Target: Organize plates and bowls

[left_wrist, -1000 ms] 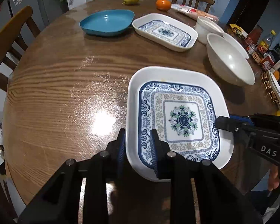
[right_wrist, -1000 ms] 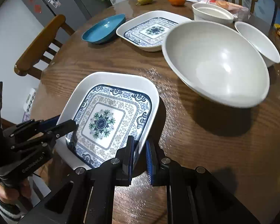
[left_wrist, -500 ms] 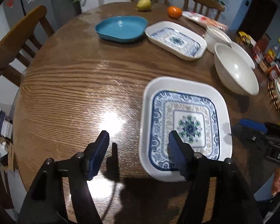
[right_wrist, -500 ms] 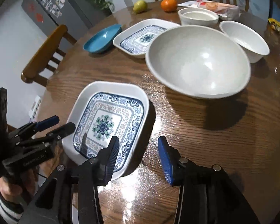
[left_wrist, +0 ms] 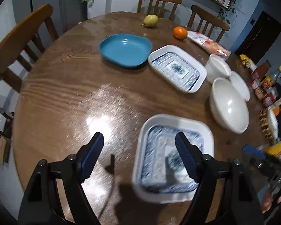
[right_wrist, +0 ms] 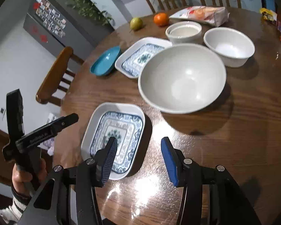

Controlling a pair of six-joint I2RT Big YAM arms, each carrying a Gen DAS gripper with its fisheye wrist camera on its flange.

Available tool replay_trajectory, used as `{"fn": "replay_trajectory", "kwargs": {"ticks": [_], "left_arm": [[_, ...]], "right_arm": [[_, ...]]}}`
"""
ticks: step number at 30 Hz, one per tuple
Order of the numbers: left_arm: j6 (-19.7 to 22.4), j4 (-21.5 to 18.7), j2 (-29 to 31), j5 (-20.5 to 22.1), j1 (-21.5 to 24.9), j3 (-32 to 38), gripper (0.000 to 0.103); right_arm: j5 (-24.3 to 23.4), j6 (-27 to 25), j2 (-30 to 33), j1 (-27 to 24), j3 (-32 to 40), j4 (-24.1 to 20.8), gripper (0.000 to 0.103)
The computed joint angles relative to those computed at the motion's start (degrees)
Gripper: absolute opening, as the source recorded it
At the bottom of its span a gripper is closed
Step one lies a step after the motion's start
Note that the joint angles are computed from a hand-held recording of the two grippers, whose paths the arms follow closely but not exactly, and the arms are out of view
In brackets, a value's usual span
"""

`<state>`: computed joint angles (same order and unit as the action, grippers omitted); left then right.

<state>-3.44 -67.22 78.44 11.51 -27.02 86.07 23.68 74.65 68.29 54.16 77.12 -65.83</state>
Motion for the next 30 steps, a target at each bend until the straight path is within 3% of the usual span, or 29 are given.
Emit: {"fn": "replay_trajectory", "kwargs": {"ticks": [4, 8, 10, 15, 17, 22, 30], "left_arm": [[-3.47, -2.21, 6.27, 0.60, -1.47, 7.65, 0.077], [-7.15, -6.08, 14.16, 4.54, -2.46, 17.08, 0.076], [-8.38, -7.98, 17.83, 3.95, -3.21, 21.26, 0.074], [-8.97, -12.06, 24.49, 1.40, -4.62, 28.12, 0.054], [-9.22, -13.68, 26.61, 1.69, -4.79, 30.01, 0.041], [-8.67, -15.77, 29.36, 2.87, -4.65, 32.80, 0.026], [-1.52, -17.53, 28.63, -2.40, -3.39, 32.78, 0.026]], "right_arm": [[0.82, 0.18, -0.31, -0.37, 0.33, -0.01, 0.051], [0.86, 0.50, 0.52, -0.60, 0.89, 0.18, 0.051], [1.04, 0.85, 0.60, -0.54, 0.74, 0.34, 0.051], [1.26, 1.81, 0.46, -0.94, 0.62, 0.10, 0.051], [1.45, 2.09, 0.49, -1.19, 0.70, -0.18, 0.051], [1.50, 2.32, 0.79, -1.95, 1.13, -0.43, 0.051], [-0.14, -0.84, 2.40, -3.85, 3.19, -0.07, 0.051]]}}
